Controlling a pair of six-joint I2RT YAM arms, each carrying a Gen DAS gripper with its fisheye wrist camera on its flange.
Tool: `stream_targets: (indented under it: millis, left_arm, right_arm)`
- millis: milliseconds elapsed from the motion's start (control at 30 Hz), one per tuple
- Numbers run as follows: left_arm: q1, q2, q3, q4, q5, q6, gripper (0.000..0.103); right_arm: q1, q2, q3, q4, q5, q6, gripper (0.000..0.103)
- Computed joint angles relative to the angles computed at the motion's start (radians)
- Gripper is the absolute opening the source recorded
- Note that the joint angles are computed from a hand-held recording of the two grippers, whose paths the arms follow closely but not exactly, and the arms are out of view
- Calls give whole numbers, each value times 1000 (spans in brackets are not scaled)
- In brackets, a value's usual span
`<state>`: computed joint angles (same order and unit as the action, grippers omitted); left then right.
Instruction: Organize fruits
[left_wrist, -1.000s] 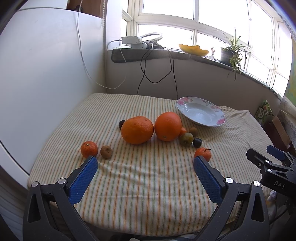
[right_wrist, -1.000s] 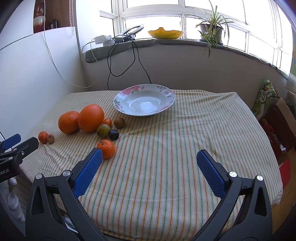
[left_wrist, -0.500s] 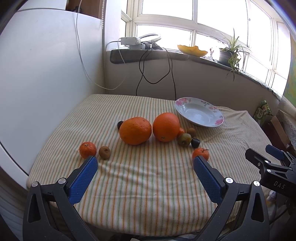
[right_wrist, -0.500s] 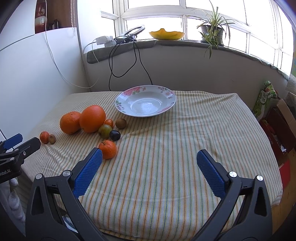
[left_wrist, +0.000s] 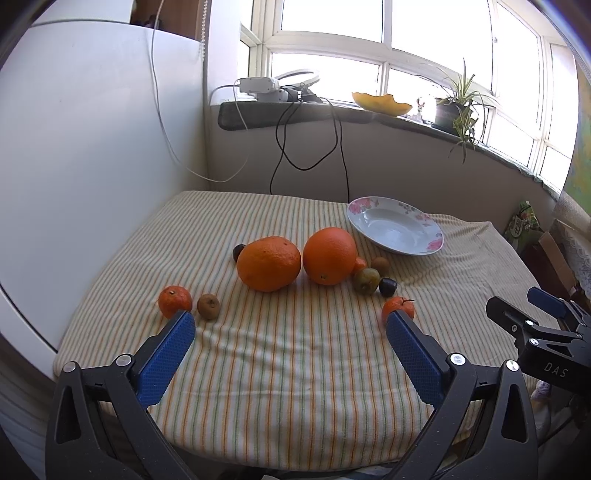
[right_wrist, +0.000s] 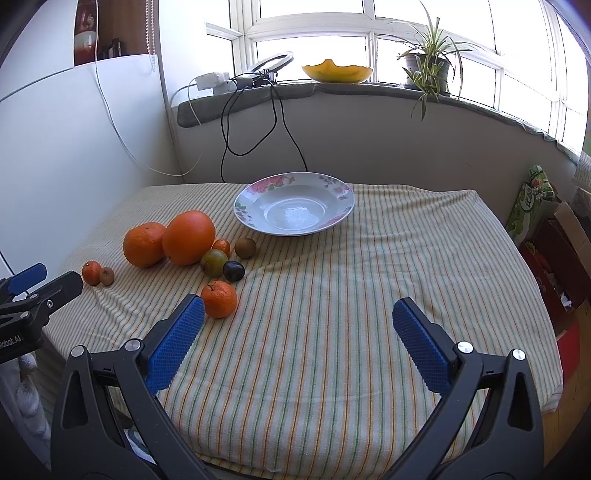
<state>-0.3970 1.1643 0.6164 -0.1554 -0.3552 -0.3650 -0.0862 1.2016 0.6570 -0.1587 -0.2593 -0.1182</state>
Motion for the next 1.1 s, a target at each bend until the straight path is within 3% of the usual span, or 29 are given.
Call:
stream_targets:
  millis: [1100]
  left_arm:
    - [-9,17,3,10,0,-14,103]
  right_arm:
    - [6,11,4,0,-3,-3,103]
